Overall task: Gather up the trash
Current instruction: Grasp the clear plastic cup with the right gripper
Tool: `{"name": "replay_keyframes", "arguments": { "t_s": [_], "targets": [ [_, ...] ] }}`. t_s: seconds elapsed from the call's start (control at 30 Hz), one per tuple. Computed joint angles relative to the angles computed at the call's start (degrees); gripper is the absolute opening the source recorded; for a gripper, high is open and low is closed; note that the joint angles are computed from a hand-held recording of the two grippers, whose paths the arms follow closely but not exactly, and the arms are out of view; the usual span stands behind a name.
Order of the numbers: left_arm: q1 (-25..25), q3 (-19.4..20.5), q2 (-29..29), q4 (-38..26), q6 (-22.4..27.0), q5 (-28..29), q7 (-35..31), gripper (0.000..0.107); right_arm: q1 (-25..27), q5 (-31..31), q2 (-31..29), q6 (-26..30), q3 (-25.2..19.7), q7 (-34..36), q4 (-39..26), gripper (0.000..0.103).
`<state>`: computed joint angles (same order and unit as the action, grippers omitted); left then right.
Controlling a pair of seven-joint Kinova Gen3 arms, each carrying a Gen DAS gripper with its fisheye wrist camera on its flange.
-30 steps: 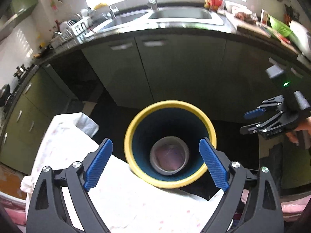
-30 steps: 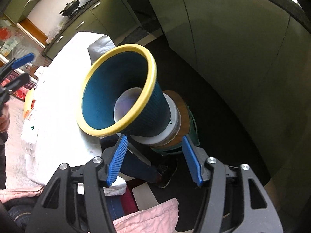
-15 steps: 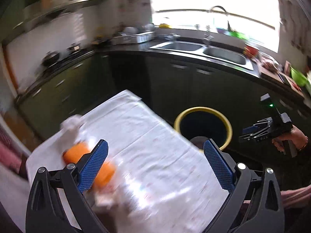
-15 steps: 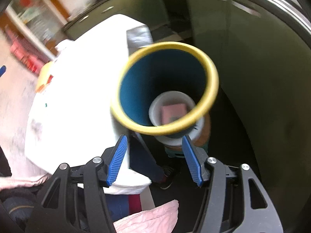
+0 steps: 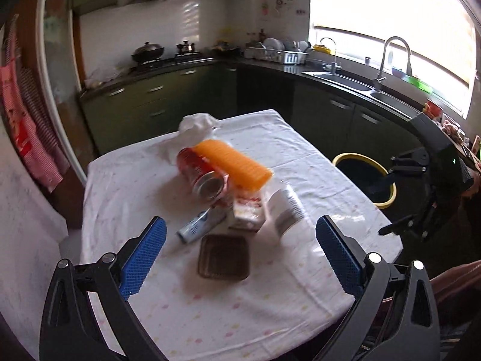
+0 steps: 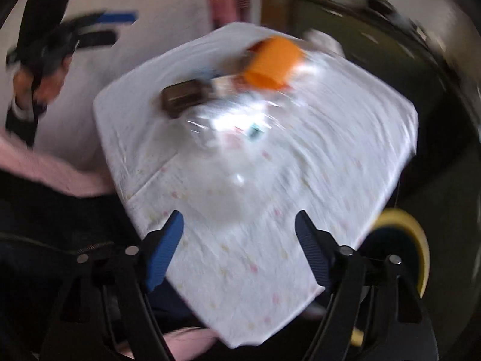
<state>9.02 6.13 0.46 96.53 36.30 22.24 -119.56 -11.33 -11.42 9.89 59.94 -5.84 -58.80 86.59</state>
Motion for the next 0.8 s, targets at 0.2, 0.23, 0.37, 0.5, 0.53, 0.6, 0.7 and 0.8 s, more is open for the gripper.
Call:
{"name": "replay_keyframes", "arguments": {
  "t_s": [0.2, 0.23, 0.37, 0.5, 0.53, 0.6, 0.7, 0.8],
  "targets": [
    [-0.6, -0.8, -0.9, 2.1, -1.0, 0.5, -1.0, 0.098, -3.8, 4.1, 8.1, 5.8, -1.3, 1.5, -7.8, 0.073],
    [-0.8, -1.1, -1.0, 2.3, -1.0, 1.0, -1.6, 0.098, -4.1, 4.5, 8.8, 6.1, -1.3, 1.4, -8.3, 0.074],
    [-1.0, -1.0, -0.8, 2.1, -0.7, 0.5, -0.7, 0.098, -5.4, 6.2, 11.0, 7.6, -1.1, 0.8, -10.3, 0.073],
    [-1.2, -1.0, -0.2, 1.9, -0.7, 0.7, -0.8, 0.098, -5.4, 6.2, 13.1, 8.6, -0.9, -0.1, -12.2, 0.062],
    [-1.2, -0.9, 0.1, 1.9, -0.6, 0.7, -0.8, 0.098, -5.2, 5.9, 13.0, 8.4, -1.0, -0.2, -11.9, 0.06],
    [-1.4, -0.9, 0.4, 1.7, -0.5, 0.9, -1.0, 0.098, -4.3, 4.8, 12.9, 8.4, -1.2, 0.3, -11.7, 0.059],
    [-1.3, -0.6, 0.6, 1.5, -0.6, 0.6, -0.9, 0.098, -2.9, 3.5, 11.5, 7.9, -1.2, 0.8, -10.2, 0.059],
    [-1.2, -0.3, 0.7, 1.3, -0.8, 0.2, -0.8, 0.098, -1.4, 1.8, 9.1, 7.3, -1.1, 1.5, -7.9, 0.059]
  ]
}}
